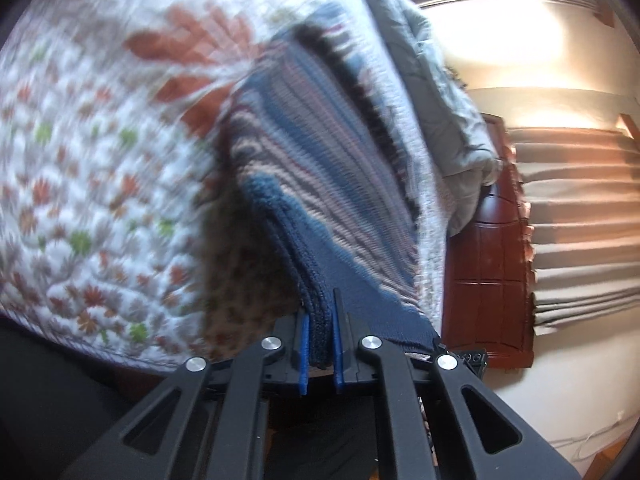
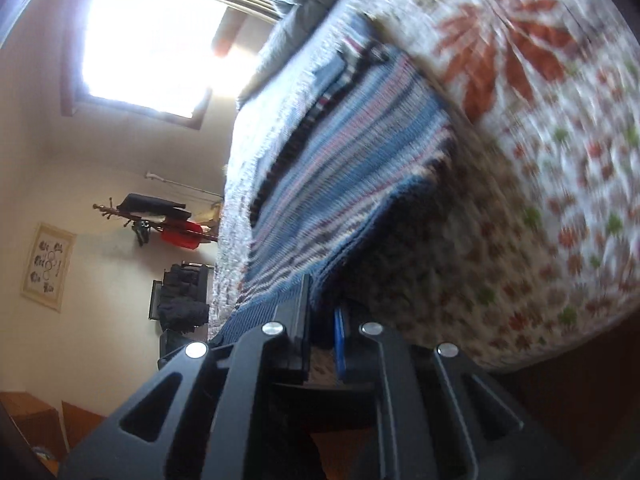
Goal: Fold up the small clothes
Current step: 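Lift the held hem with both tools and fold it over toward the collar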
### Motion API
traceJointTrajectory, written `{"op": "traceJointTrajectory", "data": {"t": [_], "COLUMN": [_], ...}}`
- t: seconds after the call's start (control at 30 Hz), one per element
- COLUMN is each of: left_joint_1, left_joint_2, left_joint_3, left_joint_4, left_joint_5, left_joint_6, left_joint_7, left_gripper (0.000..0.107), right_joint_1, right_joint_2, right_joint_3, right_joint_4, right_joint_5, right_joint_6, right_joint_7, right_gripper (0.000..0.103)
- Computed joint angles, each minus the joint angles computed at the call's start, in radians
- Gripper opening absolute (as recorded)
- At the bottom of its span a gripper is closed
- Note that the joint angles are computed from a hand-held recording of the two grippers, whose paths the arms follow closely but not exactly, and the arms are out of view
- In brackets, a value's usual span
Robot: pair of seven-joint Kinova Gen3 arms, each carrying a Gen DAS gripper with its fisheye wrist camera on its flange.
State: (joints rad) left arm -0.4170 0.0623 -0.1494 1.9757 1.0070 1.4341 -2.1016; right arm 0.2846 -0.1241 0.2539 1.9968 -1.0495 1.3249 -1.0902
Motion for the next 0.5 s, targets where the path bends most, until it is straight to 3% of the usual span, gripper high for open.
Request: {"op": "traceJointTrajectory", "data": {"t": [0.27, 0.5], "left_joint_1": [0.024, 0.033], "left_joint_2": [-0.021, 0.031], "left_joint_3": [0.014, 0.034], "left_joint_4": [-0.151, -0.283], "left_joint_5": [0.054, 0.077], "left_joint_6": [0.027, 0.023], "left_joint_7": [0.057, 0.089], "left_gripper": [0.008, 0.008], "right_joint_1": [-0.004, -0.013], "right_joint_2": [0.030, 0.062], "right_joint_3": [-0.004, -0.028], "right_joint_4": [-0.151, -0.269], "right_joint_5": [-0.028, -0.022], "right_joint_6": [0.044, 0.037], "right_joint_7": [-0.030, -0.059], "right_gripper": [0.007, 0.007]}}
